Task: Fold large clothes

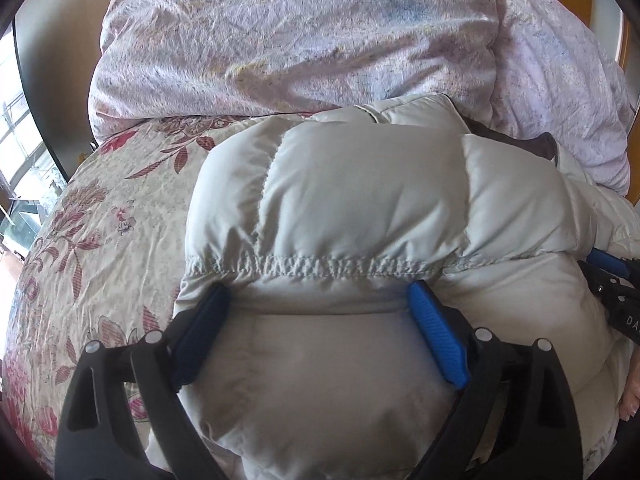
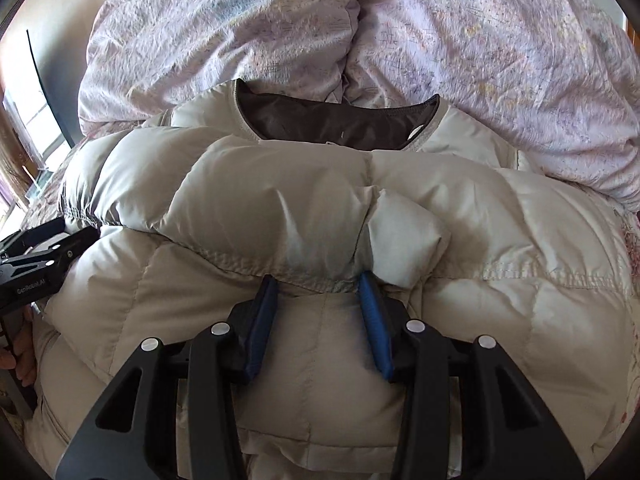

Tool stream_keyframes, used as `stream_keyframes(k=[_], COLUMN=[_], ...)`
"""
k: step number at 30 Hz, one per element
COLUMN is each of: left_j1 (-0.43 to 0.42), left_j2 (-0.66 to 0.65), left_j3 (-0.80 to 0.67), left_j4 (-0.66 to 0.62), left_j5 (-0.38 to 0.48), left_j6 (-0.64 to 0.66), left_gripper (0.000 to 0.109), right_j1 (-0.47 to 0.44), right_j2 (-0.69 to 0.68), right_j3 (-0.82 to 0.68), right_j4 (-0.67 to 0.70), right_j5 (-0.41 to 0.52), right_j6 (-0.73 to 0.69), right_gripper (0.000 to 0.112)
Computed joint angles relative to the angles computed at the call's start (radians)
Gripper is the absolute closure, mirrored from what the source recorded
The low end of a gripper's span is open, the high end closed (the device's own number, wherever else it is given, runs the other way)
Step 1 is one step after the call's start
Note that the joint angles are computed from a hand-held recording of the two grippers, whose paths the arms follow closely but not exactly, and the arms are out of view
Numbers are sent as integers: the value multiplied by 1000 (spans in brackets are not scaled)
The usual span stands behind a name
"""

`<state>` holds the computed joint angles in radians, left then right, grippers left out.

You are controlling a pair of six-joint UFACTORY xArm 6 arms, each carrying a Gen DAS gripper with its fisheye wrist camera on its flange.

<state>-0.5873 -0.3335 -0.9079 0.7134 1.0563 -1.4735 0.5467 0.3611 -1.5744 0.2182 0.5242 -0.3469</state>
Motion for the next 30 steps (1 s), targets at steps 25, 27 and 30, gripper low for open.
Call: stream_keyframes(k=[25,27,30], left_j1=[-1045,-1047,-1050], left_j2=[-748,-723,-696], left_j3=[490,480,476], left_j4=[169,174,187], left_j5=[323,310,293], left_j6=[-1024,-1032,-1062], left_gripper=[28,28,32], right_j1=[-786,-802,-815], right_j2=[-496,-500,-496], right_j3=[504,509,514], right_j4=[582,604,620], right_j5=[687,731,784], right_j6=[-366,-391,-420], right_gripper=[19,23,32])
